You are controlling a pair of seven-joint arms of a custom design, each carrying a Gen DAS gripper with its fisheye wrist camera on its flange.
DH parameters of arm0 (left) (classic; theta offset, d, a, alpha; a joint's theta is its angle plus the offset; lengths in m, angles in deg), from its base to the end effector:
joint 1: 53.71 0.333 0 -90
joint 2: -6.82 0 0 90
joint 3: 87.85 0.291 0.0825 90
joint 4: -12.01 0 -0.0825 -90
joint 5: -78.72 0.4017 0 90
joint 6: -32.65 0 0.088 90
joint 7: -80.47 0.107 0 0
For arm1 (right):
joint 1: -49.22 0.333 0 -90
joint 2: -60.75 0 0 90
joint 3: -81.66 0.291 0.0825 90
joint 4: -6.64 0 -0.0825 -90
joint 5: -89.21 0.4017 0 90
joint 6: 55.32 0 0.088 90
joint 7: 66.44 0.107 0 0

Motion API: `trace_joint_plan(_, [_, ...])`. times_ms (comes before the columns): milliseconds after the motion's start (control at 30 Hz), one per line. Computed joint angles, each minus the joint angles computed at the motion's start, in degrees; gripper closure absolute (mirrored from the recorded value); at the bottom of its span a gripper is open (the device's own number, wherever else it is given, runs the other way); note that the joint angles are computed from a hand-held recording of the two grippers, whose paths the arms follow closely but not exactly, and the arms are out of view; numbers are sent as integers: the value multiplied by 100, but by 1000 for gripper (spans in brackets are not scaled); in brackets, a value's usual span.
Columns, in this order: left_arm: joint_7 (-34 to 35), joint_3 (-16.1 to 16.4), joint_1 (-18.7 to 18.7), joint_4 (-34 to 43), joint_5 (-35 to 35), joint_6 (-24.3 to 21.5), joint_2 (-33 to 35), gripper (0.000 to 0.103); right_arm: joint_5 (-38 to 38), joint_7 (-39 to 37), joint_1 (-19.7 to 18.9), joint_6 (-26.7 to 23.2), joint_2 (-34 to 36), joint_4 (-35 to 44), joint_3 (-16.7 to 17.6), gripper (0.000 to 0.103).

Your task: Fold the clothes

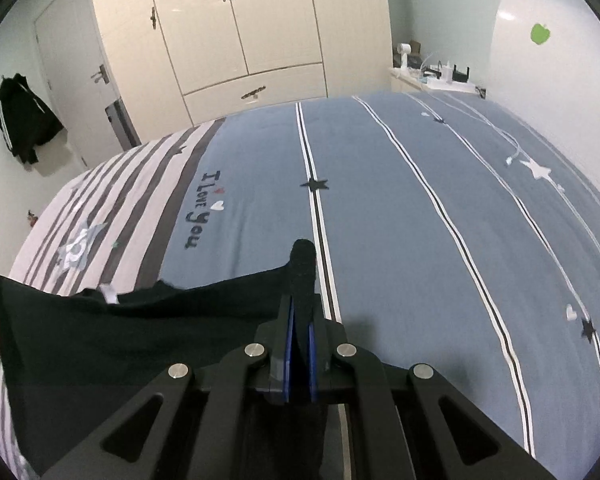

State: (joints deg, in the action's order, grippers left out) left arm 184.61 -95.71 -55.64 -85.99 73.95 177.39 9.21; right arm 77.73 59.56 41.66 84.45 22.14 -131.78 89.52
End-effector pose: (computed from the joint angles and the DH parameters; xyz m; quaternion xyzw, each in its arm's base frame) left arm 0.6332 -0.1067 0.6142 -0.5240 0.7627 -0.2841 0.2511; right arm 0.4306 0.0116 0.5964 -0.4702 0.8065 -0.2680 0.2381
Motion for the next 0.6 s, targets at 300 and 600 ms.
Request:
trace_joint_plan(300, [-713,-39,-99,1111,878,-223,1105,96,-265,146,-128,405,1115,717,-135,98])
trace_joint_plan(600, [-1534,4,-270,1642,1485,-921,1743,81,-239,194,154,21,2195,1214,-459,96])
